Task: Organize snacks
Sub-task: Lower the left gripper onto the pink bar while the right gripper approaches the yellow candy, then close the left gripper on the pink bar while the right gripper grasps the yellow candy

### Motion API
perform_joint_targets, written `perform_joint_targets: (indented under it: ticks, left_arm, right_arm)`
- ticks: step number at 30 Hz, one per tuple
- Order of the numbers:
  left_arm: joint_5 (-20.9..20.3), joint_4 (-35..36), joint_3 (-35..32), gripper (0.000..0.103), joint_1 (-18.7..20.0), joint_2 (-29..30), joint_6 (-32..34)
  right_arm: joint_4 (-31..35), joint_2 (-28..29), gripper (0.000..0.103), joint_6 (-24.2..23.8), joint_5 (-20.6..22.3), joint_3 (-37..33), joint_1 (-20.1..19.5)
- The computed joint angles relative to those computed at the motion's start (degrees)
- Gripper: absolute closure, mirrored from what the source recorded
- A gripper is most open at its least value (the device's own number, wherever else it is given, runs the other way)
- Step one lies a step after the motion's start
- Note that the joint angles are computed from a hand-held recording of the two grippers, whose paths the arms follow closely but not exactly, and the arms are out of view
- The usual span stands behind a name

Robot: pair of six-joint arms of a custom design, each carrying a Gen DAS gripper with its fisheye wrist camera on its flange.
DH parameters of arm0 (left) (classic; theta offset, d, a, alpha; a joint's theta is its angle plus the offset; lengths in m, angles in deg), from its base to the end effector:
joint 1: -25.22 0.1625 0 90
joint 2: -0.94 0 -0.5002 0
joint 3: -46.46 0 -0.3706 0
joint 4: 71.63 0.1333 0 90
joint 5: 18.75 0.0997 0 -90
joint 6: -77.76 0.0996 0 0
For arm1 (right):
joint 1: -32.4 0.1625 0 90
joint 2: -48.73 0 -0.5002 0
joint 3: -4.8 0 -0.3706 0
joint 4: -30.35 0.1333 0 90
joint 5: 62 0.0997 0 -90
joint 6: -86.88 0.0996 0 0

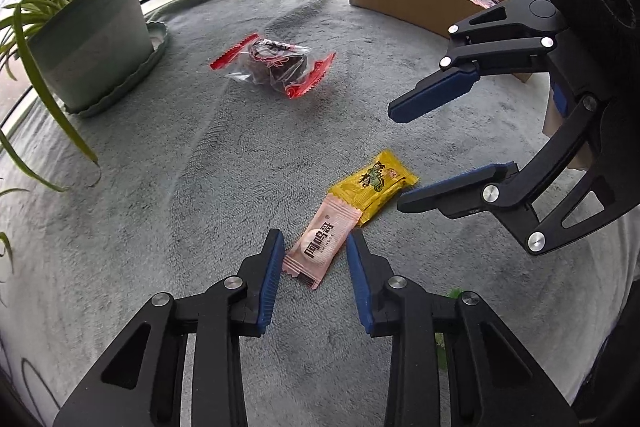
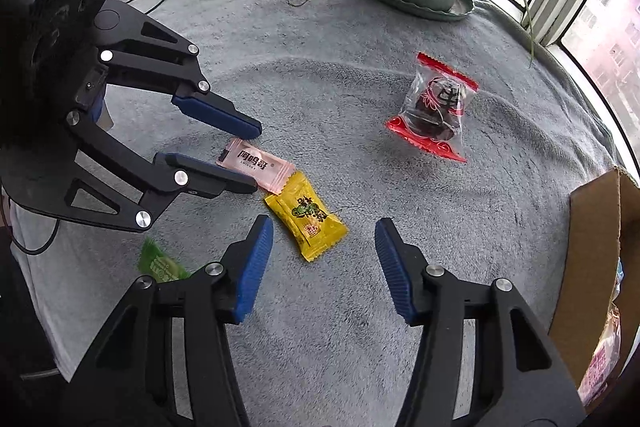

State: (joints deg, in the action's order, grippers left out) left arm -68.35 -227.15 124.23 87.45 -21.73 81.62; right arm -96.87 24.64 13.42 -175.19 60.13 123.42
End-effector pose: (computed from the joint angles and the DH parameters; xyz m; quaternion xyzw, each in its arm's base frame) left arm -0.1909 -0.7871 -0.0052 0.2245 0.9078 -0.1546 0.3188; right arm 0.1098 -0.8804 0.0938 0.5837 -0.7851 -0.0774 0.1921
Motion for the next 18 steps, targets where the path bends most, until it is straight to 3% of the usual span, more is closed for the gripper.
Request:
perform_joint_targets:
  ticks: [7,13,16,18]
  left_arm:
    - [0.67,-2.12,0.88,0.084,0.05,-0.27,-0.91]
    - [0.49,-3.5,2.18,0.085,-0.07,-0.76,-3.04]
    - [0.27,-4.46,2.76,0.085,-0.07,-0.9,-3.87]
    - [0.03,-4.94,2.95,0.085,-0.02,-0.96,-4.42]
  right_arm:
    - [0.96,0.69,0.054,-0.95,-0.77,-0.51,0.22]
    - [1.36,1.3,0.056,-1.98,-1.72,-0.52,0.55]
    - [2.77,1.61,0.061,-1.18,-1.88,-1.36,0.67]
    - [3.32,1.58,0.073,-0.72,-1.84,-1.56,0.68]
